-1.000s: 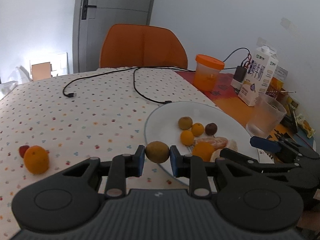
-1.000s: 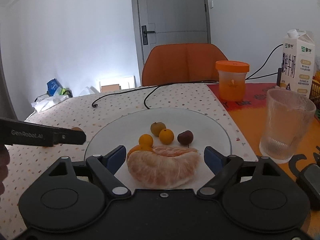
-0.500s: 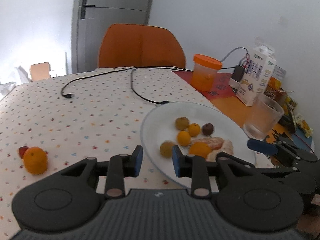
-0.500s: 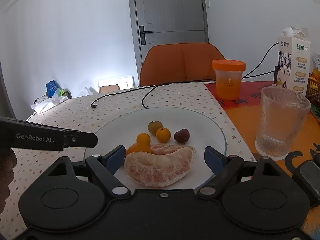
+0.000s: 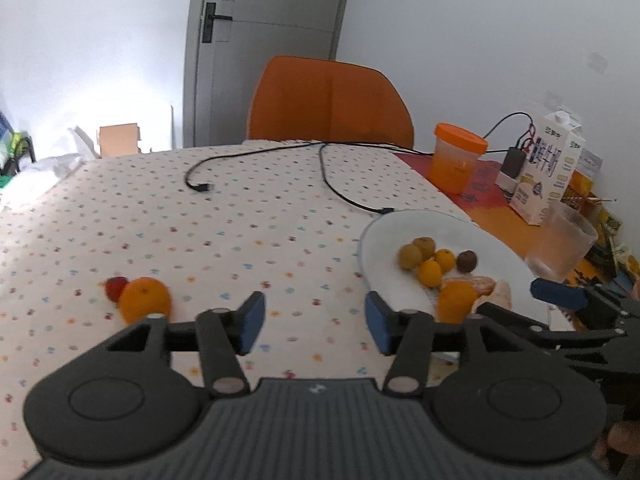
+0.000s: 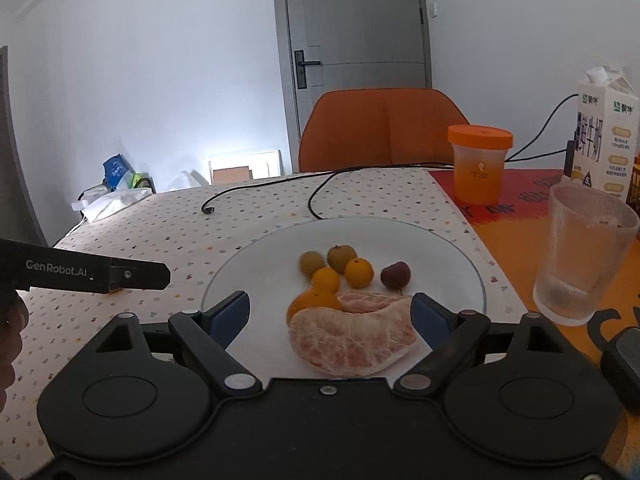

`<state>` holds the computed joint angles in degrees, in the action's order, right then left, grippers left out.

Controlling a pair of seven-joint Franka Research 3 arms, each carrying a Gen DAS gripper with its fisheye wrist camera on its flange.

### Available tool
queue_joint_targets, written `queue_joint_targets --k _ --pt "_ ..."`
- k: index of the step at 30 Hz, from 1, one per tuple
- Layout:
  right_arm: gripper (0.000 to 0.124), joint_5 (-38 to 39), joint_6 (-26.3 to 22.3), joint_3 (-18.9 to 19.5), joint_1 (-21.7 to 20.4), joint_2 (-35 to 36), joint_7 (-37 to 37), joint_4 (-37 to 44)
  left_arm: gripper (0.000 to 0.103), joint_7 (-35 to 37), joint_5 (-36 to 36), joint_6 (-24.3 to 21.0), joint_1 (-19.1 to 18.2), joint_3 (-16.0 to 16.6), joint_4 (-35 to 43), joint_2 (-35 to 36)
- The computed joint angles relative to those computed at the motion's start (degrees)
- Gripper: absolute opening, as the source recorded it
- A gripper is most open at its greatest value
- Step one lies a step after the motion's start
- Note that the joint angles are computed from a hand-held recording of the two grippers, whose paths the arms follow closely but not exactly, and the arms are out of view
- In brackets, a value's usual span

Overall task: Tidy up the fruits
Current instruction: 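Open left gripper over the plate while right gripper lowers and releases the pomelo segment, then move both open grippers to the last orange and red plum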

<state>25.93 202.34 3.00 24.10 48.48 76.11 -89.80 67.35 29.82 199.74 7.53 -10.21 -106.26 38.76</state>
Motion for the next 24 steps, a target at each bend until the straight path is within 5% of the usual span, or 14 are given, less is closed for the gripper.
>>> queue_joint_targets --k 5,24 --pt "0.091 0.2 -0.8 -0.2 0.9 -0.5 -0.3 0.1 0.071 1.0 -4.2 1.7 -3.4 4.9 -1.7 -1.0" --pt "0.099 -3.4 -4.4 1.9 1.5 1.5 1.1 5.6 0.082 1.1 -7.3 2.7 -0.7 6.6 -4.5 -2.3"
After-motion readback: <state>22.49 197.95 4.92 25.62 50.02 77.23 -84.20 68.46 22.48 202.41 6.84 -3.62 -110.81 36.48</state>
